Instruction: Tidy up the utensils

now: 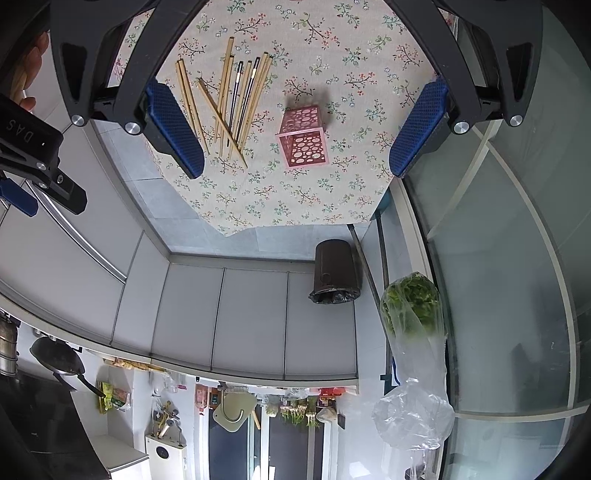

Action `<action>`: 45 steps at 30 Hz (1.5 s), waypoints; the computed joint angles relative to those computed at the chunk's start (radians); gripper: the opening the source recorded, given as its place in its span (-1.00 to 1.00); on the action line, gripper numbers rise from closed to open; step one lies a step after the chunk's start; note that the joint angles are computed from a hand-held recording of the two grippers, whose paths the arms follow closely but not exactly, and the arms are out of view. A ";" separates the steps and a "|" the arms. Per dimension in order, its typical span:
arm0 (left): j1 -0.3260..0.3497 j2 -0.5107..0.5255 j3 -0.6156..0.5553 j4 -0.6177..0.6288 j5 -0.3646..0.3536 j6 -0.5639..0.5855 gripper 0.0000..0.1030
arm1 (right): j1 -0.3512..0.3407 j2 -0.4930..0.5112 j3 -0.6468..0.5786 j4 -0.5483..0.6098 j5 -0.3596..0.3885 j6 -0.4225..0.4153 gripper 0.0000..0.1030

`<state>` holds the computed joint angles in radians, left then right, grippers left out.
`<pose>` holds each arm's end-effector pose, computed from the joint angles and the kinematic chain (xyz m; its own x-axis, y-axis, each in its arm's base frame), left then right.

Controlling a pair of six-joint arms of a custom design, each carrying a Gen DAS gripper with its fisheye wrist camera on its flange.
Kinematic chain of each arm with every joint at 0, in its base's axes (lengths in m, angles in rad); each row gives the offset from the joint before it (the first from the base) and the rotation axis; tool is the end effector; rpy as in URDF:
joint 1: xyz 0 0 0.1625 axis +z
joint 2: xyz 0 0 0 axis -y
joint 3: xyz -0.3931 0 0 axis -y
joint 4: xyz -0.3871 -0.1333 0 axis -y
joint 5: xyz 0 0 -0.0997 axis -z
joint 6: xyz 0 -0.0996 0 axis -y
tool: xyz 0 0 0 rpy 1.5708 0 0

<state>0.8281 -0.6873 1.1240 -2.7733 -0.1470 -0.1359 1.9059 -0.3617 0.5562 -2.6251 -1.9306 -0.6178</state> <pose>-0.3274 -0.6994 0.3068 -0.6324 -0.4742 -0.6126 0.4055 0.4711 -0.7833 0.3832 -0.8017 0.2415 -0.6677 -0.4025 0.6262 -0.7378 0.4700 -0.4846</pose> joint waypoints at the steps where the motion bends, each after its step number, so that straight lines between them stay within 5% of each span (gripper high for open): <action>1: 0.000 0.001 0.000 -0.006 0.000 0.004 0.87 | 0.000 0.001 -0.002 0.000 -0.001 0.000 0.88; 45: 0.002 0.014 -0.016 -0.099 0.008 0.096 0.87 | -0.002 0.011 -0.014 0.007 -0.005 0.001 0.88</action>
